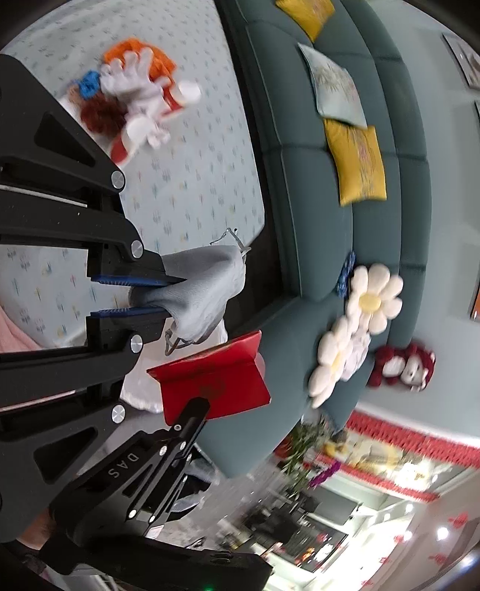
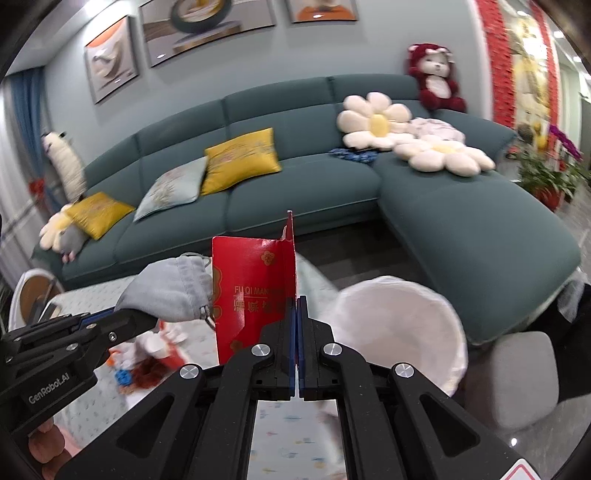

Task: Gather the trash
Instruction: 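Carry the grey pouch and red packet to the bin and release both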

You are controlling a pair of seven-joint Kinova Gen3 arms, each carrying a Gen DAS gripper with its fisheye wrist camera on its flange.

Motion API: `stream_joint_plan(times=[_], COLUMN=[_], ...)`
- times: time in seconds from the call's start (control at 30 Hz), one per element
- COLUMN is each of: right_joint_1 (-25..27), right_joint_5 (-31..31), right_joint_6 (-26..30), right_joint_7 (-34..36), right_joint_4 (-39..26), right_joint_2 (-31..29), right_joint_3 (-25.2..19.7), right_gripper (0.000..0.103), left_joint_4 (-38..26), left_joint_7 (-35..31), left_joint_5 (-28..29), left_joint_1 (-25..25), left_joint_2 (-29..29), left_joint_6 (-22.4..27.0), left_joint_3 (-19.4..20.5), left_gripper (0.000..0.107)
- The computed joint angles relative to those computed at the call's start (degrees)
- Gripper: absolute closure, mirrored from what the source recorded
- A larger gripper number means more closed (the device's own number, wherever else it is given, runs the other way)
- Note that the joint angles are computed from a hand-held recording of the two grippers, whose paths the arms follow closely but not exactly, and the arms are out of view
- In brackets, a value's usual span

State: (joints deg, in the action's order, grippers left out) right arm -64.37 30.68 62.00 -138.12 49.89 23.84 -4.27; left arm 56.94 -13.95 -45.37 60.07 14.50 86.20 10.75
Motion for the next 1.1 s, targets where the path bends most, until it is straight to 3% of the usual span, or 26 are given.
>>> stream_joint_plan(times=[0.3, 0.53, 0.63, 0.7, 0.77, 0.8, 0.9, 1.0, 1.1], right_joint_1=[4.78, 9.01, 11.63, 11.97, 11.84, 11.51, 10.03, 8.87, 7.93], right_joint_5=[1.80, 0.02, -3.21, -4.17, -4.40, -4.23, -2.84, -1.75, -1.16], right_joint_6=[-0.82, -1.71, -3.36, -4.17, -3.76, -3.45, -3.87, -3.29, -2.95], right_joint_7=[-3.89, -3.46, -2.33, -2.51, -2.20, -2.21, -3.49, -3.67, -4.12], right_joint_4=[7.80, 9.75, 9.82, 10.20, 9.10, 8.64, 8.90, 8.53, 8.20], right_joint_2=[-3.03, -2.69, -1.86, -1.64, -0.74, -0.43, -0.67, -0.80, -0.97], right_joint_3=[0.37, -0.67, -1.39, -1.15, -0.80, -0.52, 0.27, 0.24, 0.08], right_gripper=[0.102, 0.102, 0.101, 0.098, 0.091, 0.082, 0.066, 0.063, 0.054], left_joint_4=[-8.39, -12.49, -11.98, -11.95, -11.49, -11.37, -10.41, -8.55, -6.15], left_joint_7=[-9.11, -13.60, -13.50, -12.98, -12.18, -11.55, -9.98, -8.07, -5.37], left_joint_5=[5.61, 11.73, 13.44, 14.19, 14.07, 13.59, 11.47, 10.17, 9.36], left_joint_1=[-1.57, -2.86, -3.54, -3.93, -3.83, -3.48, -2.20, -1.82, -1.82], left_joint_2=[7.25, 11.54, 11.92, 12.25, 12.10, 12.01, 11.29, 10.04, 8.30], left_joint_6=[-4.97, -6.92, -8.21, -8.78, -9.08, -8.85, -7.86, -6.82, -6.34], left_joint_3=[-2.97, -6.39, -7.52, -8.00, -8.63, -9.01, -9.66, -9.61, -8.98], left_gripper=[0.098, 0.096, 0.082, 0.066, 0.054, 0.045, 0.036, 0.034, 0.034])
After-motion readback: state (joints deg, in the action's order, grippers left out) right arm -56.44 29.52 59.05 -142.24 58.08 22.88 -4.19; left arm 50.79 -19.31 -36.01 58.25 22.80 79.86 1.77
